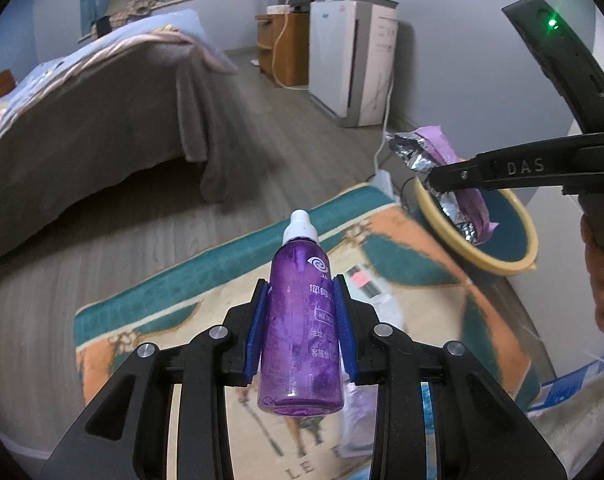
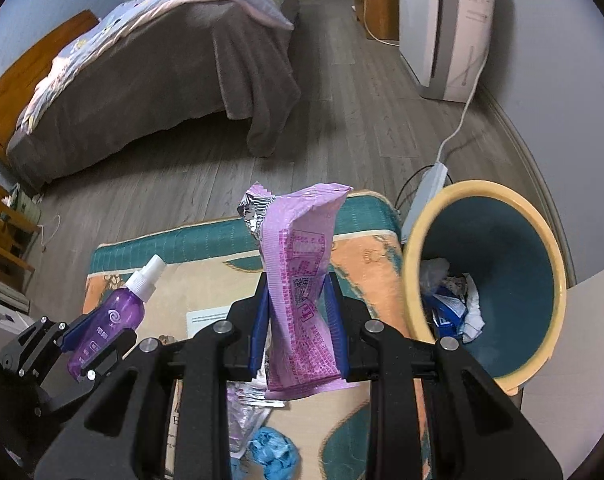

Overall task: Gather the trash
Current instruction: 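Drop the pink wrapper into the wastebasket with the right tool while the left tool carries the bottle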

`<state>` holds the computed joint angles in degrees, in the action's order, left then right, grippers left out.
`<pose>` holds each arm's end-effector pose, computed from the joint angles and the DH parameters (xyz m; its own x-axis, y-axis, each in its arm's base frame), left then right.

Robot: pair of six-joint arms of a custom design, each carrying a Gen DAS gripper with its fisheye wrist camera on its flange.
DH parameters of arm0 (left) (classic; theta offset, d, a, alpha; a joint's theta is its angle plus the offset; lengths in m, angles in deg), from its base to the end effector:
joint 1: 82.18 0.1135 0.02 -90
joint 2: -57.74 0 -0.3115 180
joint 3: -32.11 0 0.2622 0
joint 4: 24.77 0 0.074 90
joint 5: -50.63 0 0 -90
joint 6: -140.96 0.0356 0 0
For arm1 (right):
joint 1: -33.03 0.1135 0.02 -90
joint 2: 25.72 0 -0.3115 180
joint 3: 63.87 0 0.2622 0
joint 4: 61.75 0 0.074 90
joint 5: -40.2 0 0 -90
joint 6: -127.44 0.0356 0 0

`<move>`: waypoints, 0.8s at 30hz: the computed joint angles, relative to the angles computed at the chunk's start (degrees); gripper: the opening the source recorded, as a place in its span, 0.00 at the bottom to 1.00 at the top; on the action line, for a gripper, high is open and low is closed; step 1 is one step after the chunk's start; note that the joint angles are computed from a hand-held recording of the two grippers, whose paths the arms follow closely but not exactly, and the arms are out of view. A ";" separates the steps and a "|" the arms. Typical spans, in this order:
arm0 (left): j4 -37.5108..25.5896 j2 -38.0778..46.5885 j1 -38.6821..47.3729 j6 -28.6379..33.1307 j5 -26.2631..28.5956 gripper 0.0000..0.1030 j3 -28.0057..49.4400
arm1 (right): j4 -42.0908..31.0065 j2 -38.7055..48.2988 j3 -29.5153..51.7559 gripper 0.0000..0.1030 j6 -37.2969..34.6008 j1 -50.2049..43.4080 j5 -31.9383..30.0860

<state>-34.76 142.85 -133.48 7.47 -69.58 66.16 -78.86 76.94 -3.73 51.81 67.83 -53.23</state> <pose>0.1446 -0.1519 0.1283 -0.7563 -0.0072 -0.6542 0.0023 0.9999 -0.0137 0.2754 0.1940 0.1457 -0.8339 -0.2778 -0.4770 -0.4001 0.8995 0.1755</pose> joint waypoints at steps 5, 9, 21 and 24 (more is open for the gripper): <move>0.63 2.40 -0.93 0.52 0.05 0.32 3.06 | 0.24 -1.17 -1.32 0.26 -3.40 -5.07 -0.74; 0.98 4.86 -1.82 1.46 -0.27 0.32 5.26 | 0.47 -1.51 -1.66 0.26 -6.32 -9.48 -0.26; 2.94 12.31 -4.29 2.42 1.11 0.32 10.83 | 0.14 -0.24 -0.50 0.26 -11.22 -22.27 -3.13; 2.77 14.23 -5.33 3.01 1.56 0.32 13.21 | 0.31 0.93 -0.14 0.26 -11.88 -24.05 -2.48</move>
<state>-31.99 157.08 -138.81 10.47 -68.02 79.37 -78.55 77.87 -3.87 39.93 43.78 -55.71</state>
